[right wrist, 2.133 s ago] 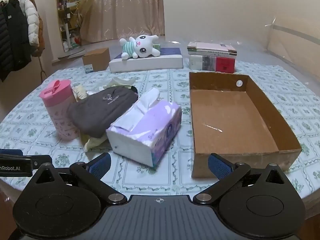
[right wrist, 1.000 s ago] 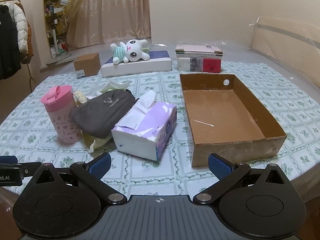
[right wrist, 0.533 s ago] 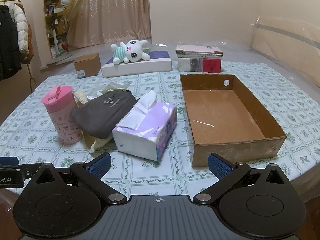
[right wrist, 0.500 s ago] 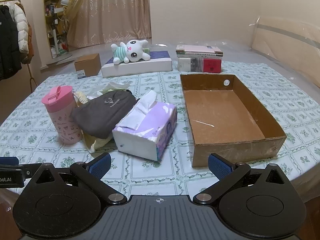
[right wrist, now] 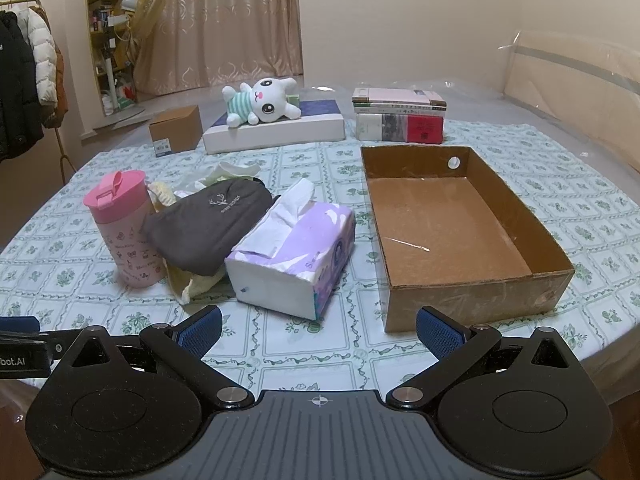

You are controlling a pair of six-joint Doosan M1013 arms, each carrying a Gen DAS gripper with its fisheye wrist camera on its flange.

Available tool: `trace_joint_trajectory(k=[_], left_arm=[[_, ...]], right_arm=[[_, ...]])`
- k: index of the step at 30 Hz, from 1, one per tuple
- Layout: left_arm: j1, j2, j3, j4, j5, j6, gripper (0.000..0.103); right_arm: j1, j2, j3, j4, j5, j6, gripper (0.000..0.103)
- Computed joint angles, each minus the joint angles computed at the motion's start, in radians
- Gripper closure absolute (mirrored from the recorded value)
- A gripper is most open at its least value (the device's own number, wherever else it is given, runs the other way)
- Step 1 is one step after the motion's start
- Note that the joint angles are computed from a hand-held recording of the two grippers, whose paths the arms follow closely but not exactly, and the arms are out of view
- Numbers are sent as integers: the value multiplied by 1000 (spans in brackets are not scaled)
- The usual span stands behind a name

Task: Organize soft objects

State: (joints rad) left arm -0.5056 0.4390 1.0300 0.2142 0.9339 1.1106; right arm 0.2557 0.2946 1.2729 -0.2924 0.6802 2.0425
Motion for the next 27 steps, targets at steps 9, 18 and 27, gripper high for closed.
trace_joint_trajectory(k=[9, 18, 27], left_arm=[[-2, 3, -4, -2, 5, 2, 13], [-1, 7, -7, -7, 9, 5, 13], [0, 9, -9, -16, 10, 8, 13]], right_arm=[[-1, 1, 0, 4, 0, -1, 1], [-1, 2, -1, 7, 4, -3, 1], [-3, 9, -8, 22, 14, -17, 1]])
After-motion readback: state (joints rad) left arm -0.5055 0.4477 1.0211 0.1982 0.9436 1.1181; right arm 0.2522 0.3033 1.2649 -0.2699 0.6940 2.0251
